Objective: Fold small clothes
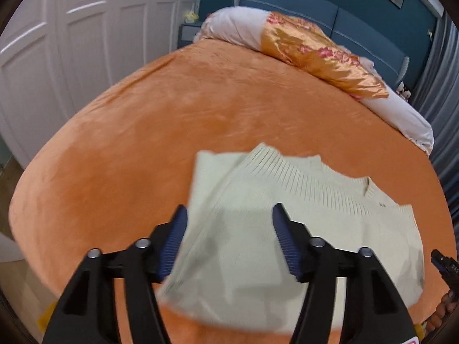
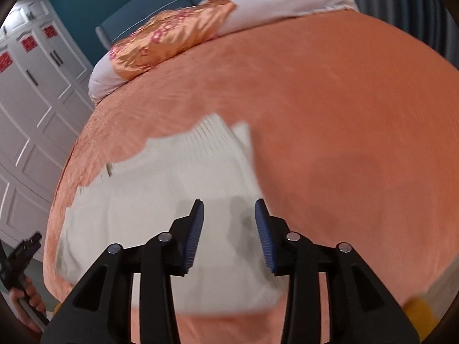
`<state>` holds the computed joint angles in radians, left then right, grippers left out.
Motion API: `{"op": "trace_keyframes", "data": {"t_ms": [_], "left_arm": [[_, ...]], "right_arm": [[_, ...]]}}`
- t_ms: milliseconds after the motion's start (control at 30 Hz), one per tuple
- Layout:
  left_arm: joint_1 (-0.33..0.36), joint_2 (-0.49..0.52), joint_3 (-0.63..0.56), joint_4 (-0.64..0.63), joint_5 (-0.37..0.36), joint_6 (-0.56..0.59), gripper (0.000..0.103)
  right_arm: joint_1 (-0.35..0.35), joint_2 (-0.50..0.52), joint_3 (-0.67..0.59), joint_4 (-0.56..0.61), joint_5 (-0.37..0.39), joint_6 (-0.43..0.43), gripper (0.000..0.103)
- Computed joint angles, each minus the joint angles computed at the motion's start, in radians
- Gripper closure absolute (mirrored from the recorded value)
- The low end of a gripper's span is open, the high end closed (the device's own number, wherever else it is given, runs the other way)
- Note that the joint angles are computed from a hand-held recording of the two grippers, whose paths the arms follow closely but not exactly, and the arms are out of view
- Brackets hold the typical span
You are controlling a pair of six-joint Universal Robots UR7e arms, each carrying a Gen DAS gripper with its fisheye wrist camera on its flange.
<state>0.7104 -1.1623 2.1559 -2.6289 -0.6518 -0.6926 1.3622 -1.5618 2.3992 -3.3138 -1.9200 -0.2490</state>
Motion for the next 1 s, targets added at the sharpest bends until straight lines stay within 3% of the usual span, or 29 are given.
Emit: {"op": "trace_keyframes", "data": {"t_ms": [133, 267, 300, 333, 367, 400, 567, 667, 733, 833, 933, 1000], "left_arm": [[0.108, 0.107, -0.135, -0.002, -0.070, 0.094, 0.039], [0.183, 0.166, -0.213, 0.069, -0.132, 0.088, 0.043], [0.197, 0.178, -0.227, 0.087, -0.144, 0.101, 0.063], [0.199, 0.181, -0.227, 0.089, -0.150, 0.110, 0.070], [0.200, 0.184, -0.228, 0.086, -0.148, 0.124, 0.080], [0.197, 0.185, -0.225, 0.082, -0.134, 0.135, 0.093], [0.188, 0.164, -0.194, 0.017, -0.110, 0.159, 0.093], [0.200, 0.194, -0.204, 0.037, -0.090, 0.149, 0.093], [0.196, 0.213, -0.204, 0.027, -0.057, 0.143, 0.091], [0.166, 0.203, -0.206, 0.103, -0.013, 0.084, 0.087], [0.098, 0.162, -0.160, 0.112, 0.034, 0.049, 0.087], [0.053, 0.134, -0.118, 0.054, 0.001, 0.054, 0.088]], "right_arm": [[0.045, 0.147, -0.128, 0.005, -0.109, -0.012, 0.049], [0.035, 0.223, -0.195, 0.031, -0.155, -0.024, 0.047], [0.031, 0.243, -0.217, 0.059, -0.173, -0.017, 0.050], [0.031, 0.255, -0.232, 0.085, -0.186, -0.013, 0.059], [0.036, 0.262, -0.245, 0.103, -0.194, -0.017, 0.079], [0.037, 0.254, -0.243, 0.104, -0.172, -0.036, 0.091], [0.032, 0.169, -0.177, -0.025, -0.010, -0.062, 0.092], [-0.023, 0.222, -0.217, 0.090, -0.083, -0.017, 0.091], [-0.047, 0.233, -0.210, 0.082, -0.072, -0.011, 0.090], [0.008, 0.210, -0.196, 0.046, -0.134, 0.077, 0.080], [0.098, 0.207, -0.135, -0.098, -0.162, 0.018, 0.080], [0.163, 0.217, -0.115, -0.080, -0.133, -0.003, 0.080]]}}
